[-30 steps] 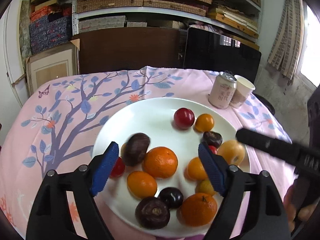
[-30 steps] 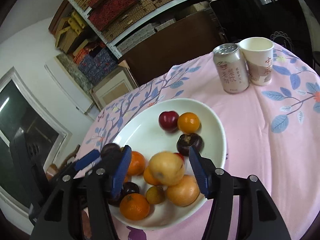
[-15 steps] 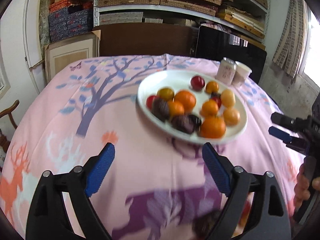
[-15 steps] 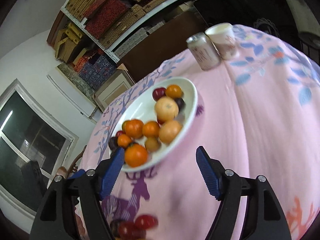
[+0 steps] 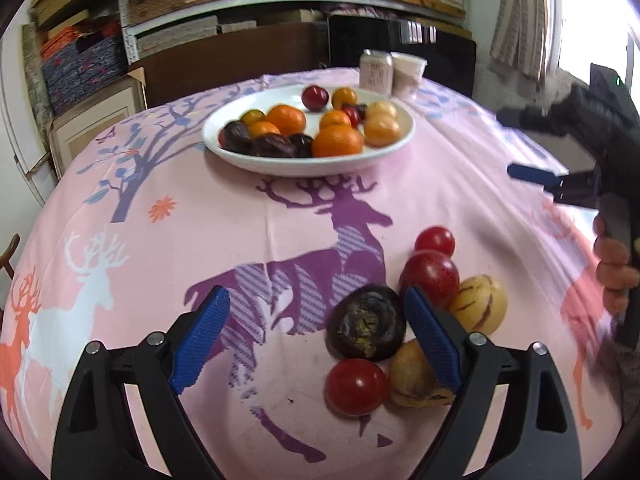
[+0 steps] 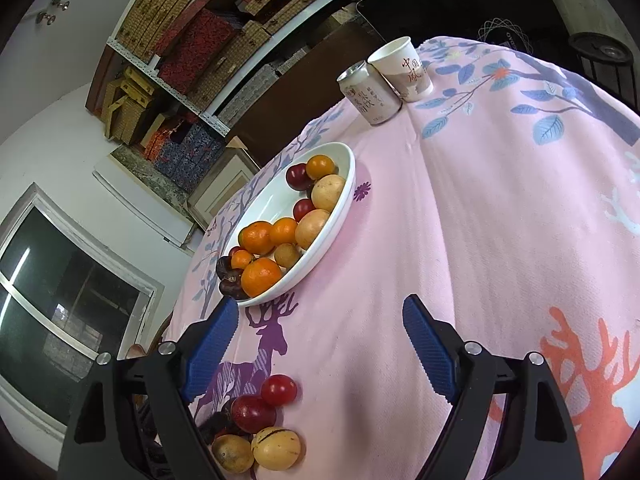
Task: Organize fruits
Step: 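Grasp another dark purple fruit from the cloth with the left tool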
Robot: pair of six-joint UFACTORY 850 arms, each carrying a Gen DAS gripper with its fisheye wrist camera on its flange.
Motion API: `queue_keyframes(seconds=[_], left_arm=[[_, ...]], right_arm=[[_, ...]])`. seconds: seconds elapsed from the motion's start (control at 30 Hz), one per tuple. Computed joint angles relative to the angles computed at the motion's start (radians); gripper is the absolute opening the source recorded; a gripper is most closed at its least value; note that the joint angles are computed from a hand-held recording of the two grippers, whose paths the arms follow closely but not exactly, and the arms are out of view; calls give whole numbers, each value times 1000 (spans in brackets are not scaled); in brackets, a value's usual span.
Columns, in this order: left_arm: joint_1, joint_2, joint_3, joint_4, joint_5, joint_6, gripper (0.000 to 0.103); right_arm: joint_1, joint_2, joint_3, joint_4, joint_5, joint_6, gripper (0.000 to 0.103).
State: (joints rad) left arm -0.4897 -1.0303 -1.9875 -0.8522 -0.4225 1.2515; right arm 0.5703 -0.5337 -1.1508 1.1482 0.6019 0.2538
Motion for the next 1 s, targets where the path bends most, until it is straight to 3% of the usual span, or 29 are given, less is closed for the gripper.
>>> queue_keyframes(seconds=[0.1, 0.2, 0.23, 0.33, 0.4, 0.47, 0.63, 0.8, 1.0], left_arm=[[-5, -35, -68, 118, -37, -124, 92], [3, -108, -204, 240, -141, -284, 97], [5, -115, -221, 276, -126, -327, 97], [11, -103, -200, 424, 35, -512, 96], [34, -130, -254, 388, 6, -569, 96], [53, -134, -265, 307, -9, -554, 95], [43, -53, -112, 125, 75, -313, 95], [15, -18, -34, 166, 117, -237, 95], [8, -63, -100, 365, 66, -427, 95]], right_arm=[[-2, -2, -5, -7, -15, 4, 85], [-1, -1, -7, -6, -17, -6, 85], [-1, -1, -7, -9, -17, -3, 85], [-2, 2, -3, -23, -17, 20, 85], [-2, 3, -2, -34, -16, 30, 85], [-1, 1, -5, -33, -16, 20, 85], [-3, -9, -20, -21, -37, -17, 85], [-3, -11, -26, -10, -45, -41, 85], [-3, -14, -32, -8, -56, -54, 85]])
